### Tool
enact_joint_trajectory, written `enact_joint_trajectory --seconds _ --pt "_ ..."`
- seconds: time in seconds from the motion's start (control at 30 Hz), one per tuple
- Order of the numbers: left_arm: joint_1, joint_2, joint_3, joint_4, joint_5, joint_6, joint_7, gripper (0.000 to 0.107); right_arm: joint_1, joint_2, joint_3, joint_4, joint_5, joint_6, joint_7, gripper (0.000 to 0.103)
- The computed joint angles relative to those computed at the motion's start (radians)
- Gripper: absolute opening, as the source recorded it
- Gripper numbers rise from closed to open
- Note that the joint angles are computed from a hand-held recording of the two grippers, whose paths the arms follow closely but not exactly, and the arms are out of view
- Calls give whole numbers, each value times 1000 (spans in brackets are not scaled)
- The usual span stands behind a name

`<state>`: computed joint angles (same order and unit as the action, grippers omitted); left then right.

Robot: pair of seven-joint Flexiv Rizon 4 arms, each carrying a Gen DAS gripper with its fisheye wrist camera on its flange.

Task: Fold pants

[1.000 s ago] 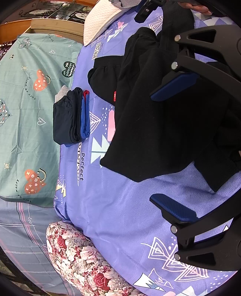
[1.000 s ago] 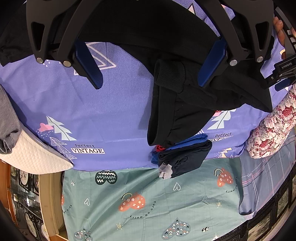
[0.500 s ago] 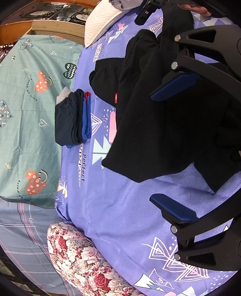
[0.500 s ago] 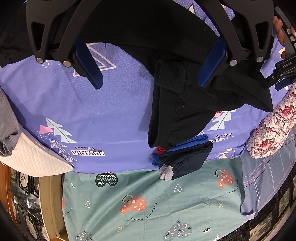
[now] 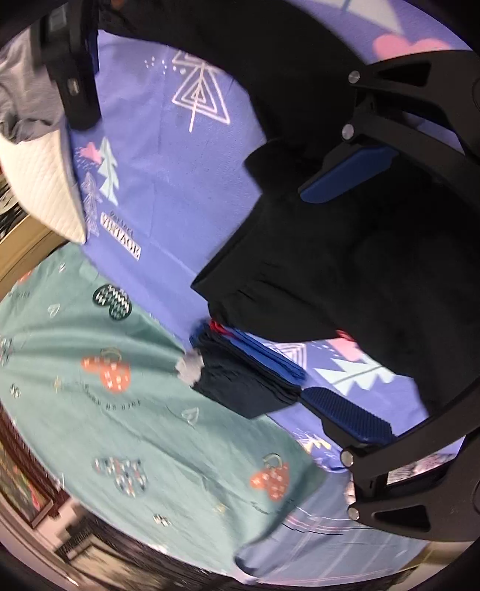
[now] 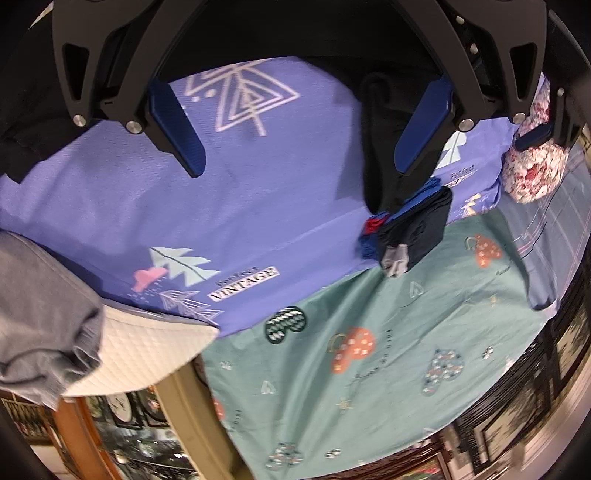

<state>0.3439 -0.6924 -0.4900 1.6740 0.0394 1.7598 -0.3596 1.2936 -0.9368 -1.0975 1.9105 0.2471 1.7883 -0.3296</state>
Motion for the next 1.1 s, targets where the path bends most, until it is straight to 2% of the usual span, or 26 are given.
enact_joint_trajectory --seconds 0.03,0.1,0.13,0.23,0.27,0.3,0.33,0.37,0.43,0.5,0.53,0.57,0.6,0.67,0.73,0.77,0.9,0.97,1.03,1.1 --pt "-36 -9 31 -49 -13 -80 17 101 -41 38 58 4 2 31 -5 102" --pt "-106 -28 101 -139 -39 -239 72 101 -91 81 131 6 13 63 -15 102" --pt "-133 -37 131 -168 -34 -288 103 101 -103 88 151 1 19 66 -20 102" --pt "-187 -66 189 -214 -33 -325 163 96 -106 89 159 -17 20 49 -45 102" --pt "-196 -61 198 -231 -56 -389 172 77 -92 80 141 -21 12 39 -57 102" --pt "-201 -42 207 -243 -87 -497 178 48 -84 74 131 -25 5 34 -65 102" --pt "-207 -20 222 -238 -126 -583 213 32 -77 68 121 -27 0 33 -73 102" --pt "-187 -3 205 -217 -120 -604 240 21 -72 63 115 -29 -4 35 -81 102" --pt "-167 17 192 -190 -154 -613 307 25 -76 64 120 -30 1 45 -91 102" --pt "-157 31 194 -216 -208 -710 339 60 -97 78 149 -35 7 50 -96 102" --pt "-141 40 184 -247 -253 -809 361 69 -112 88 169 -38 9 52 -98 102" --pt "-130 53 184 -255 -280 -887 377 94 -118 91 178 -39 12 53 -99 102" --pt "-121 57 186 -297 -315 -1012 390 101 -123 95 184 -39 17 55 -99 102" --pt "-129 52 206 -355 -330 -1137 414 101 -125 96 188 -38 26 62 -100 102" --pt "-158 49 237 -360 -321 -1124 437 101 -123 94 186 -37 34 68 -105 102" --pt "-186 32 268 -390 -300 -1134 414 101 -122 94 186 -37 36 69 -109 102" --pt "-280 -67 363 -575 -246 -1289 368 101 -128 99 195 -44 33 60 -122 102" --pt "-311 -81 396 -593 -214 -1319 387 101 -133 101 201 -46 32 61 -125 102" --pt "-341 -99 432 -600 -166 -1320 382 91 -134 101 203 -46 35 64 -125 102" --pt "-333 -113 435 -621 -174 -1356 378 75 -136 102 207 -45 40 70 -126 102"
